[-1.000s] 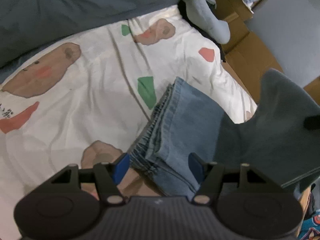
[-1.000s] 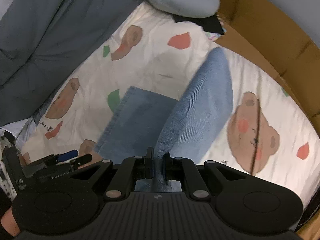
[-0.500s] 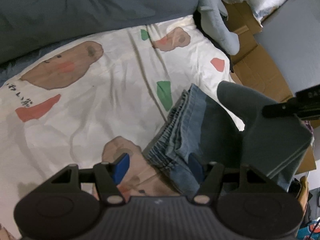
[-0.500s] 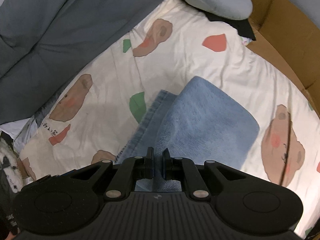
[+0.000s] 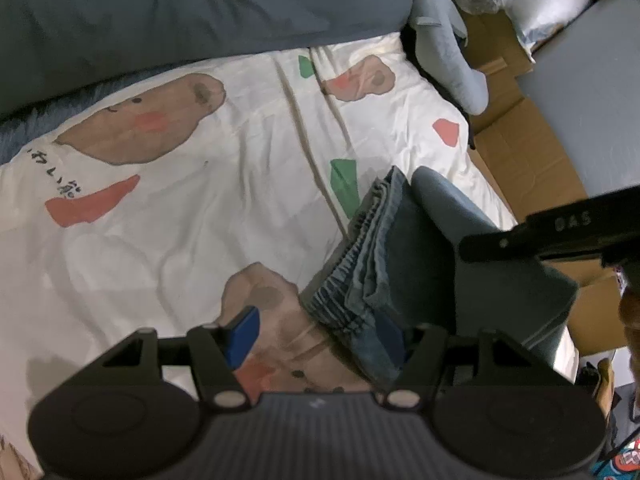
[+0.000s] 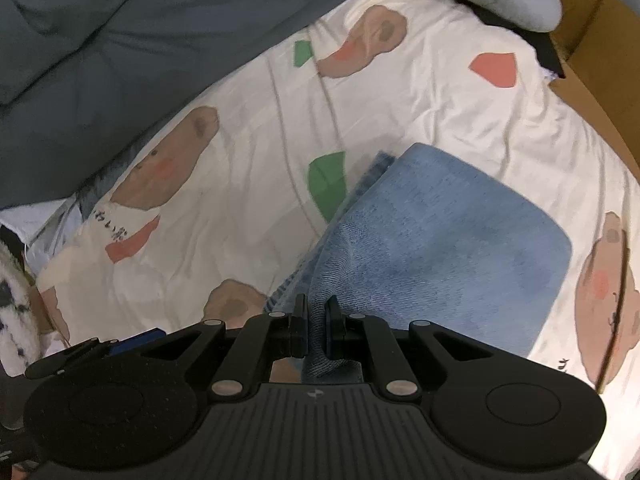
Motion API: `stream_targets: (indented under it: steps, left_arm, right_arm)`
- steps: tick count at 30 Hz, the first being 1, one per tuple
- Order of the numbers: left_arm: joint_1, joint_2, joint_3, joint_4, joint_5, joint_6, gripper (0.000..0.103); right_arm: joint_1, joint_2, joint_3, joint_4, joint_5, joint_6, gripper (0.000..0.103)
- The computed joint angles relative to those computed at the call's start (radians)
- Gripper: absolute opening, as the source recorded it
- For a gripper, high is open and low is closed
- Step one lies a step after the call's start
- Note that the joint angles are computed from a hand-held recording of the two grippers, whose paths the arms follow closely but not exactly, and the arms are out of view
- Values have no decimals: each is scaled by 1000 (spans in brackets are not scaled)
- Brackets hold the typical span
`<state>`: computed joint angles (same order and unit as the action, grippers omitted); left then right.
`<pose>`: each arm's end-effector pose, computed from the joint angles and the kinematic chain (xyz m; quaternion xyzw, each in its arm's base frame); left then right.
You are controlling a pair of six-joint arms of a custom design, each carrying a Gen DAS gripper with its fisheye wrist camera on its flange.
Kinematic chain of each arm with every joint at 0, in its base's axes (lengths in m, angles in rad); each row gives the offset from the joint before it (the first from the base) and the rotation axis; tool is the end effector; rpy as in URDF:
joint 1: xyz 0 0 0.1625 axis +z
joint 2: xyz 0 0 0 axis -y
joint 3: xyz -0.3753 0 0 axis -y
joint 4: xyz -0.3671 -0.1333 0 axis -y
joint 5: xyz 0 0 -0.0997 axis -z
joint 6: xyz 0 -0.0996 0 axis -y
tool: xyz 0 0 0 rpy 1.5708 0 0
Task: Fold clothes
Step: 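Lower the held jeans onto the stack of folded jeans with both grippers, then open both grippers and release the jeans on the stack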
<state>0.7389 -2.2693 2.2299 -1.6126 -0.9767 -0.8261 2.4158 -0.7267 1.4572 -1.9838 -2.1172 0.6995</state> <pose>-0.0438 -0.2957 0.3902 -0.0091 0.9554 -0.2418 0.1690 0.5194 -0.3519 0.0549 0.1117 -0.9452 0.0769 0.2971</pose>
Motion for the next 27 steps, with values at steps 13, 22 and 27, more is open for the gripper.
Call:
stream_targets:
  steps: [13, 22, 27]
  left_arm:
    - [-38, -33, -23, 75, 21, -55, 66]
    - [-138, 2, -94, 146, 58, -84, 66]
    - [-180, 72, -152, 170, 59, -93, 66]
  right_arm:
    - [-4, -12, 13, -18, 148, -35, 26]
    - [37, -126, -32, 83, 104, -65, 40]
    - [33, -227, 18, 85, 97, -81, 65]
